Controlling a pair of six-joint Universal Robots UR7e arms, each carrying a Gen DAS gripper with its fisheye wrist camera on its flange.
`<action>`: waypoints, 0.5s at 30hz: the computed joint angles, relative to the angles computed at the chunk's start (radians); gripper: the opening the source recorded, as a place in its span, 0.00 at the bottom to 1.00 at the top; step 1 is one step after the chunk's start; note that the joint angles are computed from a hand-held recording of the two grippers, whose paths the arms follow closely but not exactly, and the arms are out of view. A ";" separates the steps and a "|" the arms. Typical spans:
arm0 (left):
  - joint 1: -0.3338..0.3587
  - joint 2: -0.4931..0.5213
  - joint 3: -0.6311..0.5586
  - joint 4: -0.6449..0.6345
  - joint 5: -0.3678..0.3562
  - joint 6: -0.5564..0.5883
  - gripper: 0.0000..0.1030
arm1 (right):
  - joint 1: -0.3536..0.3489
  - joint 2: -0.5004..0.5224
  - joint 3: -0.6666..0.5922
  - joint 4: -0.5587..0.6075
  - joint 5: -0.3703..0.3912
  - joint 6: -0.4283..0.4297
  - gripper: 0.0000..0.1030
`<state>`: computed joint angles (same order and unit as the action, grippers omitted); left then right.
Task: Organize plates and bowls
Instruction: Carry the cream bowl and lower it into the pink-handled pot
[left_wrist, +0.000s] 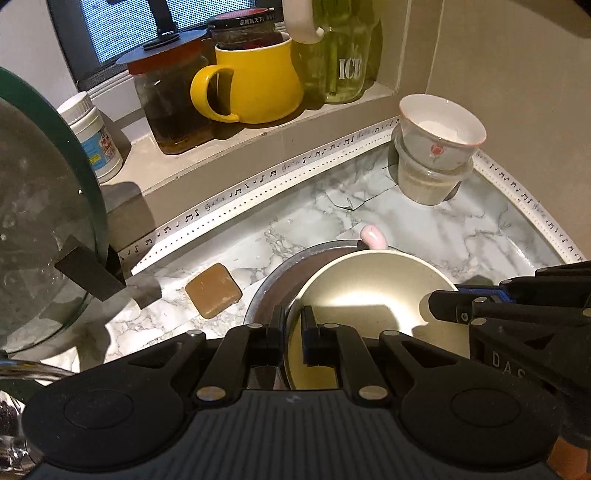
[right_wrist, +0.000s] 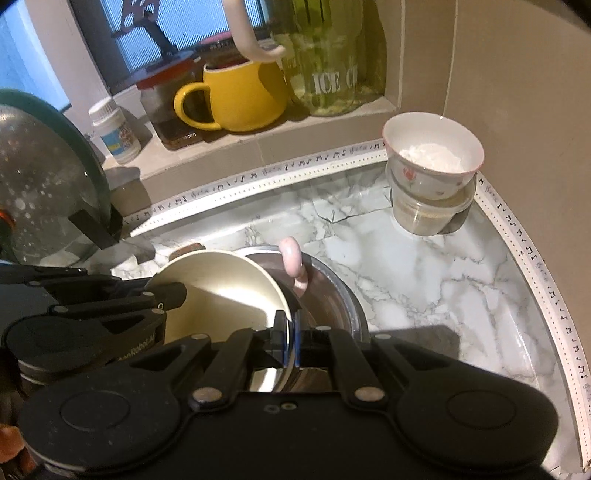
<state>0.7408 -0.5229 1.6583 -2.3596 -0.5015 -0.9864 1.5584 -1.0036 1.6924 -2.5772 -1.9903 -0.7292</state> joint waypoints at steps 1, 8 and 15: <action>0.001 0.001 0.000 -0.001 0.002 0.002 0.08 | -0.001 0.003 0.001 -0.004 -0.002 0.001 0.04; 0.012 0.006 0.003 -0.015 -0.002 0.017 0.08 | -0.005 0.016 0.006 -0.026 -0.006 -0.004 0.04; 0.019 0.015 -0.007 0.000 -0.002 0.023 0.08 | -0.007 0.025 0.006 -0.036 -0.013 0.000 0.05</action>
